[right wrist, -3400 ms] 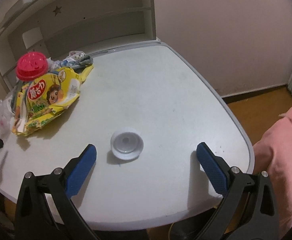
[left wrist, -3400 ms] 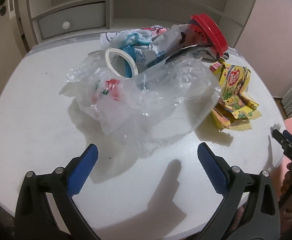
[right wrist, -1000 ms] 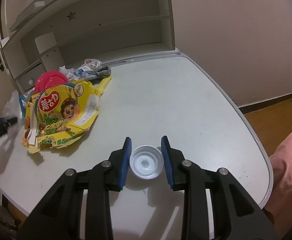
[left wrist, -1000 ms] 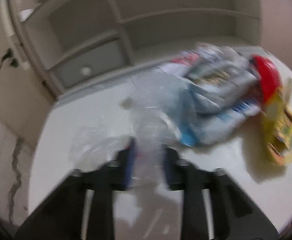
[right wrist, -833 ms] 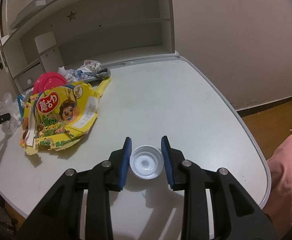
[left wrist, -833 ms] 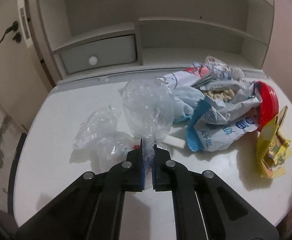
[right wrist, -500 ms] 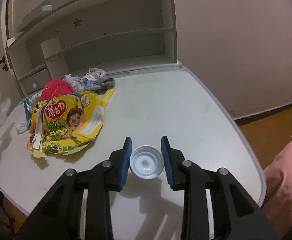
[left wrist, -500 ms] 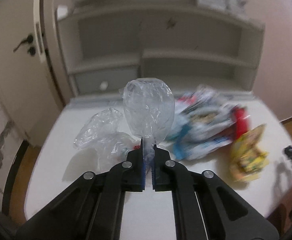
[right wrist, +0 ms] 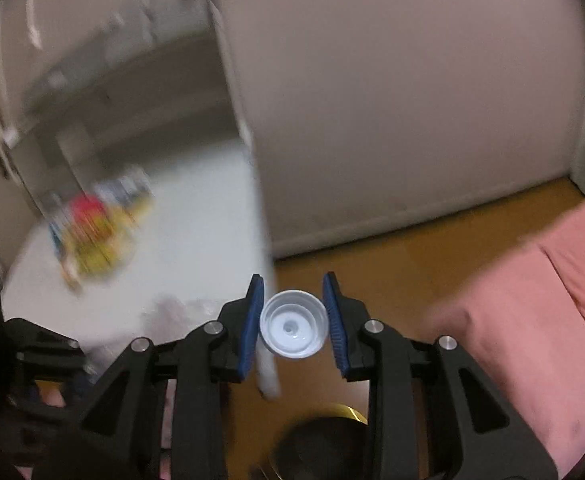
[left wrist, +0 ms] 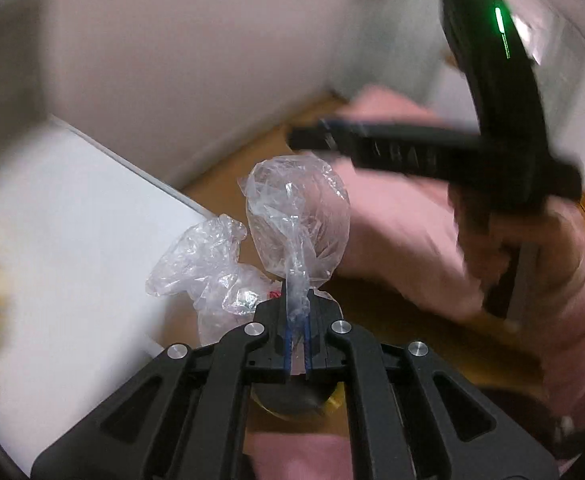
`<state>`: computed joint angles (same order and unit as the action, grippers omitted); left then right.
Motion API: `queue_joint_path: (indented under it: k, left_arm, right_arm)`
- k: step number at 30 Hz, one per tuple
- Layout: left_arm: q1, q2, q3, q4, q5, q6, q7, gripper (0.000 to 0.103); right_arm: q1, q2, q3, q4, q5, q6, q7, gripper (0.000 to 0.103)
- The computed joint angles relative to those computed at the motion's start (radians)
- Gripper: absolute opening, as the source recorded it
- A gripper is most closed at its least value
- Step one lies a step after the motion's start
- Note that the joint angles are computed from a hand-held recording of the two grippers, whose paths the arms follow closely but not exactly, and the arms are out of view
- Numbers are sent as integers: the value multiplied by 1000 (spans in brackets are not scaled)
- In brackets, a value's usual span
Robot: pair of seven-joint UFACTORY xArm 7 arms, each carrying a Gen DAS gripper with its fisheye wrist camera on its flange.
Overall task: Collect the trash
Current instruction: 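Carry both items to the black bin and open both grippers over it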
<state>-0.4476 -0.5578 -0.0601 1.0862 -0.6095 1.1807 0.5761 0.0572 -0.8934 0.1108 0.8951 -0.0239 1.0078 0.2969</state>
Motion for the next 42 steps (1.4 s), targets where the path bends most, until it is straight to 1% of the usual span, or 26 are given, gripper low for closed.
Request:
queue_joint_path:
  k: [1, 2, 3, 5, 7, 9, 11, 13, 15, 16, 17, 18, 19, 20, 21, 25, 28, 31, 34, 35, 36, 38, 40, 41, 42]
  left_arm:
    - [-15, 25, -22, -31, -4, 5, 0, 3]
    - [-26, 56, -42, -57, -2, 6, 4, 3]
    - [-34, 105, -68, -87, 8, -1, 4, 3]
    - [-38, 195, -113, -126, 39, -30, -29, 3]
    - [-44, 266, -147, -159, 67, -72, -80, 3]
    - [-51, 286, -156, -192, 95, -82, -107, 3]
    - [-57, 272, -146, -220, 94, -71, -108, 3]
    - [-65, 271, -144, -228, 84, -63, -116, 3]
    - [-66, 278, -140, -220, 75, -69, -117, 3]
    - [-67, 271, -144, -225, 76, -87, -125, 4]
    - [-66, 261, -143, -235, 75, -103, -129, 9]
    - [-68, 254, -138, -240, 69, -103, -129, 40]
    - [-72, 249, -131, -243, 51, -101, -125, 66]
    - [-76, 229, -129, -262, 33, -113, -121, 95]
    - [-82, 219, -122, -272, 2, -138, -103, 97]
    - [-91, 212, -116, -264, -25, -127, -86, 97]
    - [-106, 181, -107, -267, -60, -113, -54, 97]
    - [-117, 155, -82, -242, -116, -70, -12, 97]
    - [-105, 58, -34, -215, -156, -7, 35, 96]
    - [-92, 1, -3, -203, -170, 13, 54, 96]
    - [-78, -34, 13, -196, -174, 14, 66, 97]
    - [-25, -115, 40, -180, -143, -25, 74, 97]
    - [80, -174, 48, -161, -33, -119, 42, 97]
    - [119, -184, 51, -158, 14, -157, 19, 97]
    - [196, -185, 68, -146, 90, -204, -24, 97]
  right_arm:
    - [3, -30, -30, -48, 5, 82, -18, 31]
    - [4, -50, -48, -86, 14, 123, -23, 31]
    - [4, -74, -72, -154, 32, 151, -25, 31]
    - [-15, -102, -111, -300, 76, 184, -1, 31]
    - [-34, -114, -143, -412, 123, 174, 22, 31]
    - [-50, -101, -152, -470, 147, 160, 34, 31]
    - [-53, -96, -160, -507, 169, 142, 30, 31]
    - [-48, -93, -172, -524, 195, 138, 19, 31]
    - [-46, -90, -164, -521, 207, 142, 20, 31]
    - [-56, -104, -169, -525, 203, 151, 17, 35]
    - [-63, -113, -167, -525, 209, 149, 26, 46]
    - [-69, -116, -164, -522, 215, 147, 39, 79]
    - [-83, -134, -158, -522, 210, 146, 57, 95]
    - [-91, -149, -153, -526, 205, 140, 66, 95]
    - [-98, -145, -150, -524, 200, 130, 75, 95]
    - [-131, -157, -153, -506, 169, 141, 107, 95]
    - [-152, -174, -135, -491, 138, 136, 139, 95]
    - [-154, -176, -111, -461, 101, 118, 154, 95]
    - [-157, -185, -74, -420, 50, 102, 172, 95]
    - [-162, -192, -54, -398, 26, 97, 183, 95]
    - [-160, -198, -34, -374, 3, 79, 188, 95]
    - [-140, -198, -5, -332, -34, 24, 181, 95]
    - [-126, -151, 35, -274, -72, -51, 175, 96]
    - [-118, -103, 63, -230, -91, -109, 173, 96]
    - [-108, -67, 78, -200, -99, -139, 175, 96]
